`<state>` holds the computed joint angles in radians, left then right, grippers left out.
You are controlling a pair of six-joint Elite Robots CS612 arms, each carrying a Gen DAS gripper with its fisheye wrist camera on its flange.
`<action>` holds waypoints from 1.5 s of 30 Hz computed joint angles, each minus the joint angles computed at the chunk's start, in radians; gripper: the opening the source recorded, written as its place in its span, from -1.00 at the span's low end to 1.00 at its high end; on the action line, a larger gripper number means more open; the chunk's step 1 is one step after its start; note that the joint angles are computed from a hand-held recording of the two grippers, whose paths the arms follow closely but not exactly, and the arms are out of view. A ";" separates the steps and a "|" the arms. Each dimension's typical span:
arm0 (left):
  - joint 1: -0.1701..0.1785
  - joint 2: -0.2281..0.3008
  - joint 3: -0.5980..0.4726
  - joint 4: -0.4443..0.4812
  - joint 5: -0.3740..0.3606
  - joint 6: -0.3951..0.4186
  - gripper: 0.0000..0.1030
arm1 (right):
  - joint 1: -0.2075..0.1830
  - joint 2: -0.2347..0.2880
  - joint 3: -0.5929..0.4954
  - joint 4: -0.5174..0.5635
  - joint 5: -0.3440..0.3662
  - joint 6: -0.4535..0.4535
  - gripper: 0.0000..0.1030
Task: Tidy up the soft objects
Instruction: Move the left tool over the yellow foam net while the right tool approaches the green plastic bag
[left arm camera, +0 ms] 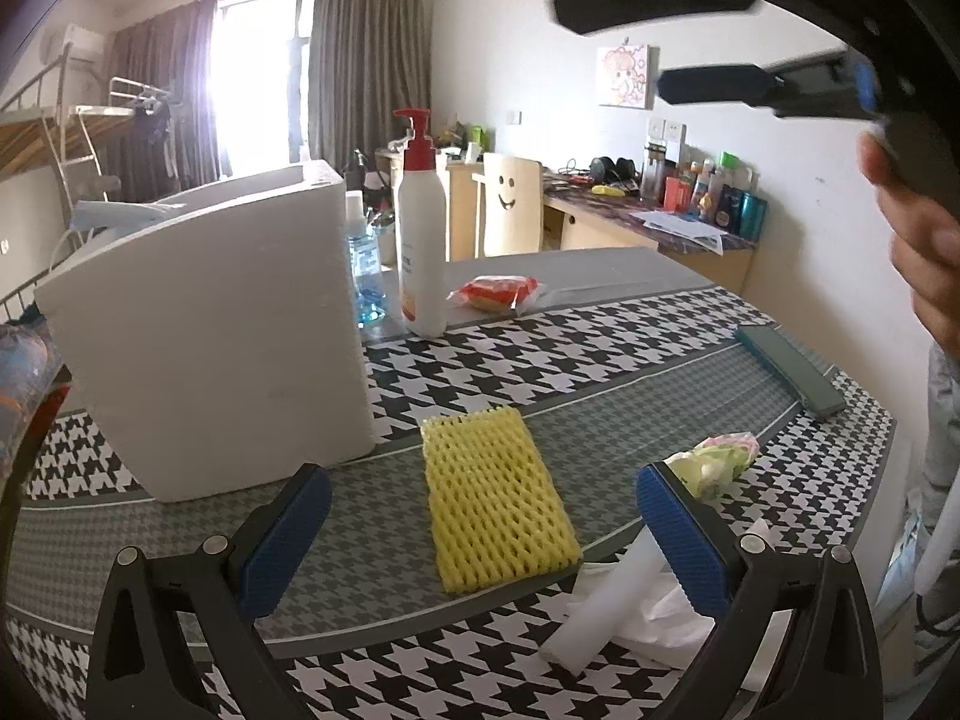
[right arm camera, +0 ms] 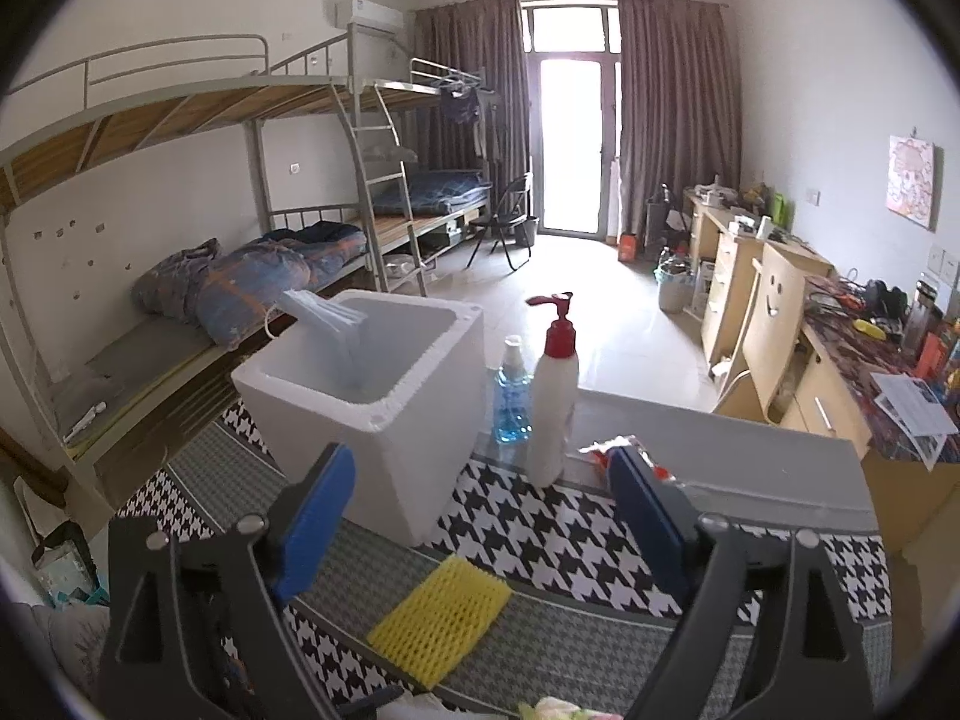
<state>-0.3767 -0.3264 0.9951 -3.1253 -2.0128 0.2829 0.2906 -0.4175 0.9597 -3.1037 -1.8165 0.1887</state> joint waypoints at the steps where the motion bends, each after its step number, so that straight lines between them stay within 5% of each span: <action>1: -0.002 0.001 -0.002 0.003 0.003 0.001 0.98 | 0.000 -0.004 0.012 -0.009 -0.003 0.002 0.74; 20: -0.024 -0.003 -0.004 0.044 0.042 0.021 0.97 | 0.000 -0.064 0.189 -0.140 -0.067 0.058 0.74; 45: -0.041 0.011 -0.048 0.164 0.076 0.037 0.69 | -0.002 -0.087 0.333 -0.207 -0.135 0.144 0.75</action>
